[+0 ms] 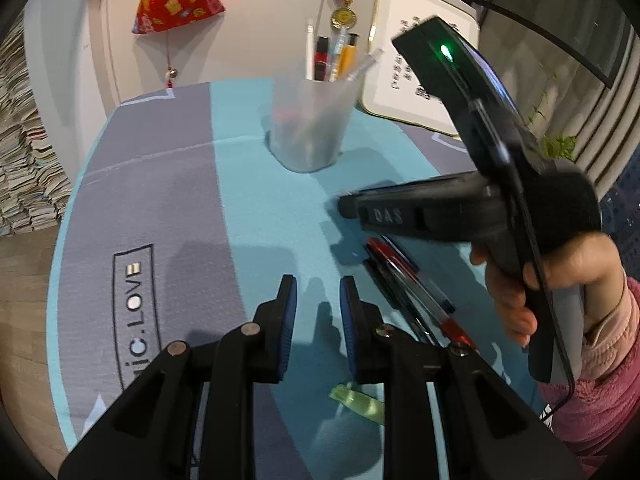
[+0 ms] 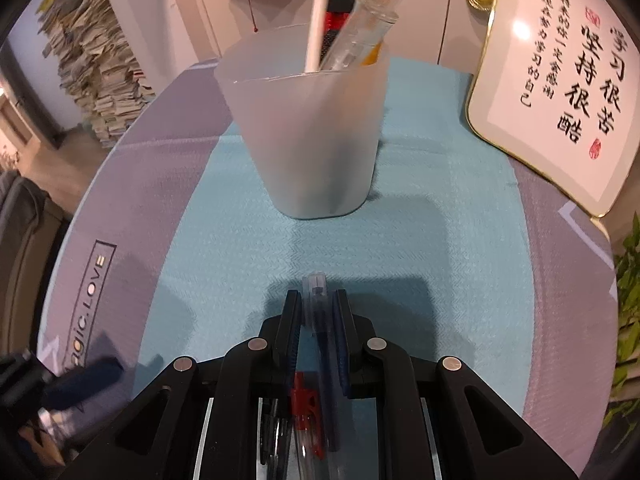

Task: Organize stationery
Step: 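Grasp the blue-ink pen with the right tool while the left tool grasps the black pen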

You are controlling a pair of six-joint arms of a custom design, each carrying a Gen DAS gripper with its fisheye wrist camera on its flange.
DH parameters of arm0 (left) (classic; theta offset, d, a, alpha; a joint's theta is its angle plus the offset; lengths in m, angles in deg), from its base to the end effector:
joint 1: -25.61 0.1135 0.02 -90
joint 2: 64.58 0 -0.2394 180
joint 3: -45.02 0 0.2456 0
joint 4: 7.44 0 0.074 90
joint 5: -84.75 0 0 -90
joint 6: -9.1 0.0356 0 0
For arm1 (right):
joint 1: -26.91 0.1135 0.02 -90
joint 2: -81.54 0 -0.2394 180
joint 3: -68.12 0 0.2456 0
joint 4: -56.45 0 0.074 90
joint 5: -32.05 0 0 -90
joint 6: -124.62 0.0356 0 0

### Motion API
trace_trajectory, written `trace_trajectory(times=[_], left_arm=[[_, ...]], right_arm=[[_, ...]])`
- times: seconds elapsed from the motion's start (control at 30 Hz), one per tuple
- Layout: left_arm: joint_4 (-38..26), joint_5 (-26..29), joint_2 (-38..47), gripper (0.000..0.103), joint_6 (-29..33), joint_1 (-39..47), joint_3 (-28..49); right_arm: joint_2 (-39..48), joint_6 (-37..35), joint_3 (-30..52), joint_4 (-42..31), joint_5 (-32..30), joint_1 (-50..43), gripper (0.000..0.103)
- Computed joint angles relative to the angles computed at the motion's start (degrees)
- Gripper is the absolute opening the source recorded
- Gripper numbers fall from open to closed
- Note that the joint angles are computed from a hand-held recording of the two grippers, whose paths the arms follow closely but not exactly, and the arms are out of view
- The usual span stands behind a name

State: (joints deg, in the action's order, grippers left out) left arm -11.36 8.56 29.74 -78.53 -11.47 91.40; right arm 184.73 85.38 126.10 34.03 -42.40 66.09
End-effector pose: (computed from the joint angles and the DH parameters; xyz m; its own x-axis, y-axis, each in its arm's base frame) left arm 0.2100 -0.1693 0.0845 -0.5979 0.5022 -0.6248 0.7285 0.6657 -0.1620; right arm 0.2300 0.1751 0.0721 -0.8636 0.2588 -0.4328 0.2202 0.9656 0.1379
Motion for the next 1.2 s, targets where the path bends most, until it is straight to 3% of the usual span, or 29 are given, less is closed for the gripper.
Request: trace_trajectory(times=[0.17,0.37,0.63,0.8,1.0,1.2], left_arm=[[-0.03,-0.44,0.17,0.020,-0.37,-0.61,-0.06],[-0.48,-1.18,0.60,0.020,-0.47,-1.95,0.02],[-1.95,-1.30,2.21,0.020,-1.27,-4.54,1.47],[-3.39,-1.77,4.85,0.020,-1.85,-7.97,3.94],[-4.57,-5.71,11.10,0.023,-4.07,-12.51,9.05],[-6.84,-7.33,11.85,0.024,-5.03,-12.99,10.97]], right_arm=[[-4.03,1.49,-5.67,6.81,-4.40,-2.82,0.015],[-2.32,-0.52,-4.26,6.09,-5.59,-3.29,0.015],[-0.50,-1.77,-0.14,-0.60,0.03,-0.68,0.013],[-11.64,3.26,-9.49,2.00,2.94,0.27,0.013],[-25.15,8.65,-16.56,-2.21,9.00,5.39,0.013],[-31.92,11.12,-20.49,-3.52,11.44,7.91,0.013]])
